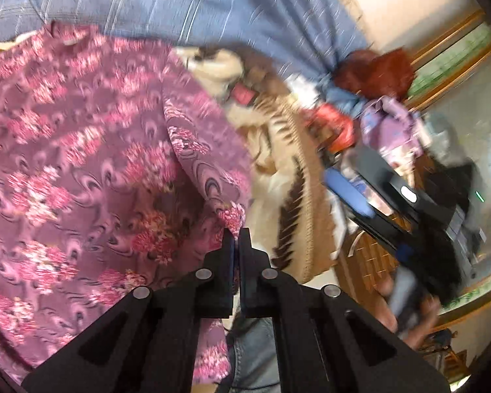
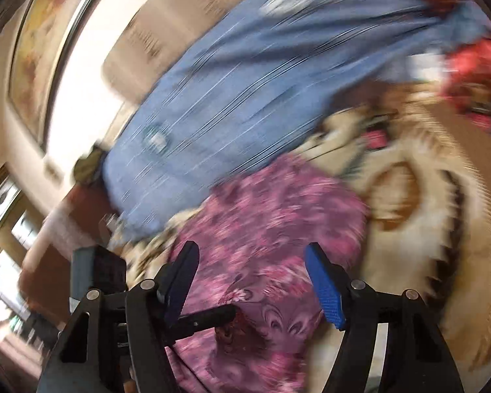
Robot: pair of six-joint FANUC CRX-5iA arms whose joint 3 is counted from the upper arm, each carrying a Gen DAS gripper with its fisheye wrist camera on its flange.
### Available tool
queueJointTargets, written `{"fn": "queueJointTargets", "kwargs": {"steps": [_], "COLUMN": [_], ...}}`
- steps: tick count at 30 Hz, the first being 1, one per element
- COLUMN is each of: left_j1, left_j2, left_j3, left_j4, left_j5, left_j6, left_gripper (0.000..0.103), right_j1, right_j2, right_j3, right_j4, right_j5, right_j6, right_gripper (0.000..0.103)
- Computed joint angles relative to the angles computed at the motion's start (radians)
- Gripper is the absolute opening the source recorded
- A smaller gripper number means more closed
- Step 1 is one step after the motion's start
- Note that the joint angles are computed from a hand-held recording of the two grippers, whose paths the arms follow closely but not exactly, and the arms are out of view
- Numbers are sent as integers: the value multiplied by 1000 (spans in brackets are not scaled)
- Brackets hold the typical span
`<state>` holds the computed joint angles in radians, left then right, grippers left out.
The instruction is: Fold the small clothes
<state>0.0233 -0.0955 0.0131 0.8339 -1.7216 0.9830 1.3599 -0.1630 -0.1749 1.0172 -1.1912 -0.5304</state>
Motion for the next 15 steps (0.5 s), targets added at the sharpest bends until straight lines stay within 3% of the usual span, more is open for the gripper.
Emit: {"fn": "queueJointTargets", "kwargs": {"steps": [3,7,10,13,15], "left_j1": [62,108,142,166,162], "left_j2": [17,37,69,78,70], "left_j3": [4,-57,-119,-153,-145], "left_j4": [-8,-84,-65,-19,-17], "left_j5": [-11,25,3,-23,-23], "left_j6": [-34,0,24,27,1], "left_gripper": [0,1,1,11,27], "right_j1": [-96,-176,-180,-170,-167], "right_j2": [77,150,167,114,61], "right_j3": [114,109,107,24,-54], "right_j4": [-100,-138,-238,-217,-164], "right_j5": [92,209,190,180,183], "right_j6": [163,151,184,104,-28], "right_gripper": [72,71,71,72,72]}}
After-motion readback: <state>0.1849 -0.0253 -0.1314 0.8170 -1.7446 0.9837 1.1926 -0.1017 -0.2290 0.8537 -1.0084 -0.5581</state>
